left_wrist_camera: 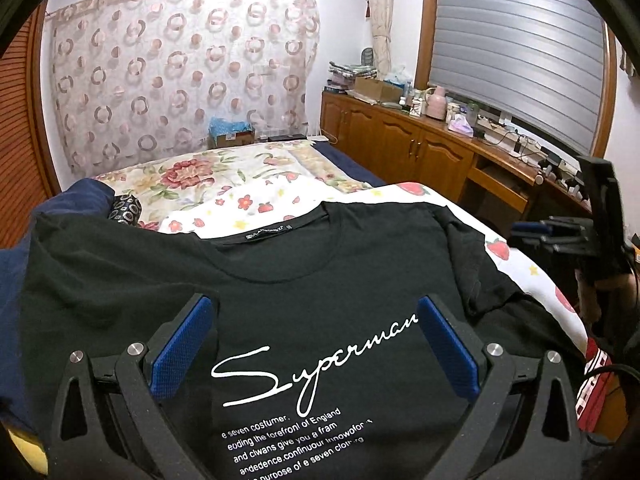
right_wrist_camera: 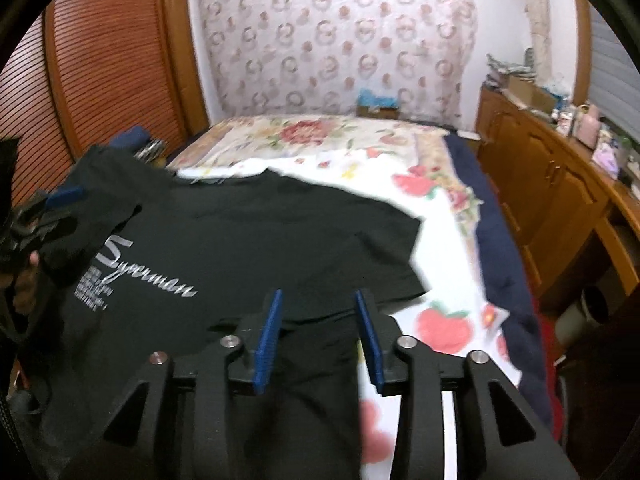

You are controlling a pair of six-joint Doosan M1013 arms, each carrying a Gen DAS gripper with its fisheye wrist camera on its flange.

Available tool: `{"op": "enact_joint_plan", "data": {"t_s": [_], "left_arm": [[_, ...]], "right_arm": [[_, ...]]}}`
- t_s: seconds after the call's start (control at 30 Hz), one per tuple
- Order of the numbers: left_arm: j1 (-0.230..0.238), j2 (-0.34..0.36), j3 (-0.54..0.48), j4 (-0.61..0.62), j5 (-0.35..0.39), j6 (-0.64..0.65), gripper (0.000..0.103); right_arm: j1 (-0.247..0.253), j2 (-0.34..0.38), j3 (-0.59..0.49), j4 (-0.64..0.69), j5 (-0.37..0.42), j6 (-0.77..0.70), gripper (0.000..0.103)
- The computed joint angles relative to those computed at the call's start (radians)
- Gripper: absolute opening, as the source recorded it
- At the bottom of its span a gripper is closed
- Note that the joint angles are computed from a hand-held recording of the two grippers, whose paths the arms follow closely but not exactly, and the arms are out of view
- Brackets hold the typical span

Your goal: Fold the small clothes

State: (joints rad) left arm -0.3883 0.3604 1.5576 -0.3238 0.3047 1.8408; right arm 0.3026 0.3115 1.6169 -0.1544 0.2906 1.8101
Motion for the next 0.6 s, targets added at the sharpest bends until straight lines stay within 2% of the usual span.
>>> {"op": "enact_joint_plan", "data": {"t_s": [0.17,0.33,0.6], "left_arm": [[0.0,-0.003,0.005,0.023,0.005,-0.024,0.103],[0.0,-0.002,0.006,0.047,0.014,-0.05,0.103],[0.002,0.005,0.005,0.047,0.027,-0.052,0.103]], "right_arm": [[-0.023,0.051,-0.047,-0.061,0.059,0.089,0.041],[-0.042,0.096,-0.093,0.018,0.106,0.054,0.041],[-0.073,0.106,-0.118,0.242,0.121,-0.108,0.041]]}}
